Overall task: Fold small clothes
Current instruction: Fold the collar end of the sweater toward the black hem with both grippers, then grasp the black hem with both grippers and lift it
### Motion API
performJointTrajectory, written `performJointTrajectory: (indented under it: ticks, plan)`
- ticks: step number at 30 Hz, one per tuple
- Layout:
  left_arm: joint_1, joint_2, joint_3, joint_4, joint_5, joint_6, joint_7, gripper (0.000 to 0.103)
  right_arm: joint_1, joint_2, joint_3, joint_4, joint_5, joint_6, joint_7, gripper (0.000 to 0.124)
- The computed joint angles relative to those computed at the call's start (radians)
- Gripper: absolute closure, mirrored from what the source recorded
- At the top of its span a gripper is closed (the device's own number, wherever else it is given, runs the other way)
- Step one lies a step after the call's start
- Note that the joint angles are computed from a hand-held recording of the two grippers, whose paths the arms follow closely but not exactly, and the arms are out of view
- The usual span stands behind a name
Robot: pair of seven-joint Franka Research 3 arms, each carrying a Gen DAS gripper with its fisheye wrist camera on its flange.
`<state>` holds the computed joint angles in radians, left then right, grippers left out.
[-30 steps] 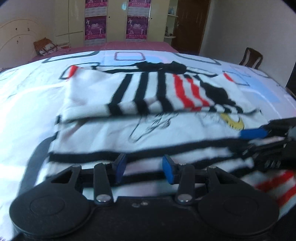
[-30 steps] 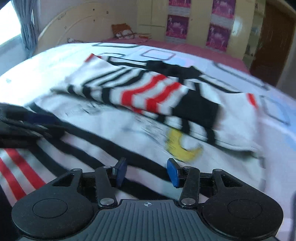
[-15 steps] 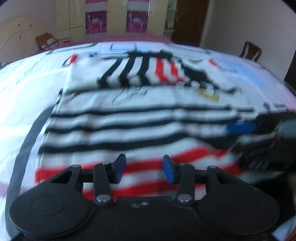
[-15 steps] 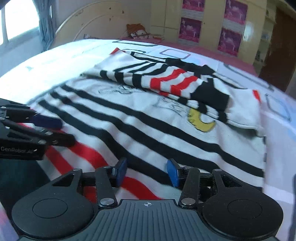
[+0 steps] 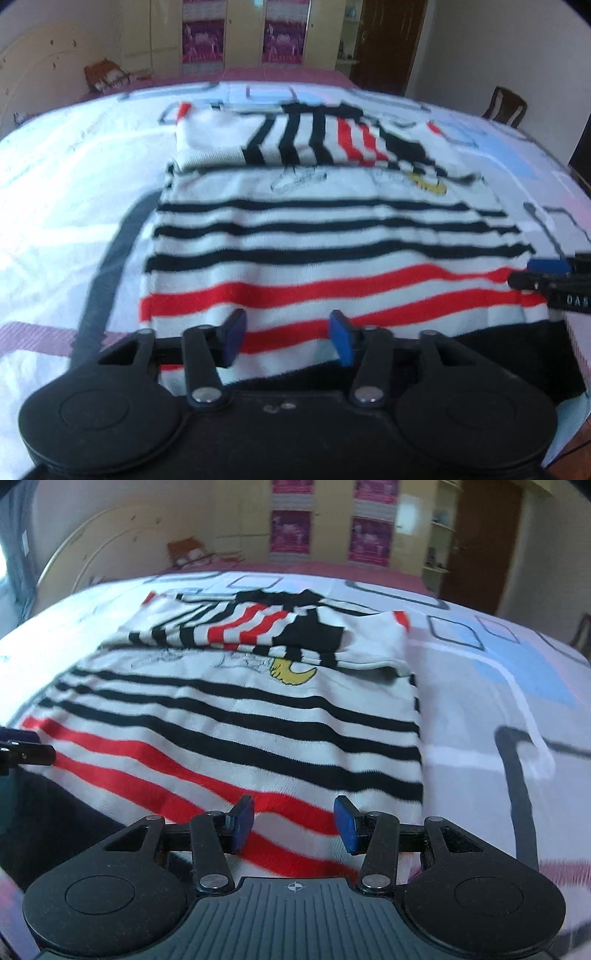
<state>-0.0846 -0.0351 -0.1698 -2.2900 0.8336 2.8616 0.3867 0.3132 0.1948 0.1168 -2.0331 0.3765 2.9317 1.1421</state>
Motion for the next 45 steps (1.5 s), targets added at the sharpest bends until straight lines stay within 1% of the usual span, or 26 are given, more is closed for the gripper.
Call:
performJointTrajectory:
  ticks: [1,2,4,8,12,16,17,18,19,21,23,25,26,28,30,32,33,35,36,37,38,39,40,42,44,45]
  plan:
    - [0.003,-0.011,0.000,-0.004,0.029,-0.005,-0.023,0.032,0.023,-0.008,-0.026,-0.011,-0.046,0.004,0.055,0.077]
    - [0.005,-0.024,0.000,-0.014,0.041,-0.006,-0.031,0.031,0.054,-0.017,-0.063,-0.028,-0.119,0.015,0.136,0.077]
    - [0.012,-0.044,0.004,-0.038,0.024,0.014,-0.003,0.031,0.087,-0.037,-0.106,-0.056,-0.224,0.022,0.267,0.077]
    - [0.030,-0.085,0.008,-0.095,-0.038,0.045,0.036,0.031,0.105,-0.075,-0.148,-0.111,-0.404,0.027,0.488,0.077]
    - [0.041,-0.116,0.012,-0.148,-0.126,0.077,0.110,0.030,0.083,-0.111,-0.144,-0.159,-0.510,0.031,0.641,0.077]
    - [0.029,-0.136,0.028,-0.200,-0.259,0.120,0.226,0.030,0.055,-0.139,-0.127,-0.187,-0.622,0.022,0.780,0.076]
    - [0.033,-0.141,0.025,-0.211,-0.276,0.129,0.238,0.030,0.047,-0.147,-0.120,-0.194,-0.639,0.015,0.808,0.064]
    - [0.031,-0.145,0.028,-0.223,-0.302,0.141,0.258,0.030,0.041,-0.157,-0.117,-0.203,-0.682,0.012,0.860,0.044]
    - [0.023,-0.150,0.036,-0.238,-0.339,0.155,0.285,0.030,0.032,-0.165,-0.112,-0.214,-0.718,0.021,0.897,0.041]
    - [-0.023,-0.158,0.077,-0.272,-0.455,0.190,0.367,0.034,0.012,-0.181,-0.092,-0.239,-0.705,0.043,0.887,0.042]
    - [-0.074,-0.164,0.118,-0.300,-0.563,0.224,0.452,0.036,-0.001,-0.189,-0.074,-0.249,-0.674,0.032,0.870,0.043]
    - [-0.104,-0.171,0.137,-0.319,-0.631,0.244,0.513,0.039,-0.007,-0.192,-0.057,-0.258,-0.560,0.022,0.795,0.052]
    - [-0.136,-0.174,0.162,-0.324,-0.675,0.248,0.554,0.039,-0.008,-0.196,-0.051,-0.266,-0.493,0.024,0.757,0.058]
    - [-0.220,-0.183,0.228,-0.334,-0.779,0.247,0.644,0.040,-0.013,-0.206,-0.045,-0.276,-0.486,0.024,0.765,0.058]
    - [-0.281,-0.199,0.273,-0.347,-0.862,0.242,0.714,0.040,-0.018,-0.217,-0.039,-0.285,-0.477,0.018,0.769,0.058]
    - [-0.300,-0.215,0.278,-0.362,-0.911,0.240,0.749,0.040,-0.018,-0.227,-0.035,-0.295,-0.425,0.013,0.740,0.062]
    - [-0.316,-0.222,0.287,-0.368,-0.939,0.240,0.770,0.040,-0.014,-0.230,-0.035,-0.299,-0.371,0.011,0.707,0.072]
    - [-0.333,-0.224,0.294,-0.373,-0.981,0.248,0.806,0.041,-0.009,-0.232,-0.033,-0.297,-0.290,0.004,0.651,0.079]
    - [-0.368,-0.225,0.321,-0.374,-1.017,0.256,0.836,0.049,-0.007,-0.232,-0.031,-0.295,-0.269,-0.001,0.635,0.084]
    - [-0.417,-0.225,0.363,-0.373,-1.060,0.263,0.877,0.064,-0.003,-0.233,-0.032,-0.290,-0.221,-0.011,0.598,0.088]
    - [-0.458,-0.225,0.399,-0.371,-1.100,0.268,0.913,0.070,0.003,-0.233,-0.033,-0.283,-0.166,-0.024,0.557,0.099]
    - [-0.513,-0.226,0.447,-0.369,-1.150,0.271,0.953,0.077,0.005,-0.235,-0.033,-0.279,-0.129,-0.034,0.530,0.106]
    - [-0.556,-0.228,0.485,-0.366,-1.193,0.272,0.988,0.080,0.005,-0.237,-0.032,-0.278,-0.119,-0.037,0.521,0.107]
    - [-0.593,-0.233,0.516,-0.363,-1.244,0.278,1.035,0.088,0.005,-0.241,-0.031,-0.275,-0.092,-0.043,0.494,0.114]
    - [-0.606,-0.237,0.522,-0.362,-1.276,0.297,1.069,0.092,0.009,-0.247,-0.032,-0.274,-0.045,-0.036,0.455,0.120]
    - [-0.612,-0.243,0.527,-0.362,-1.283,0.308,1.079,0.092,0.012,-0.250,-0.032,-0.271,-0.024,-0.032,0.434,0.120]
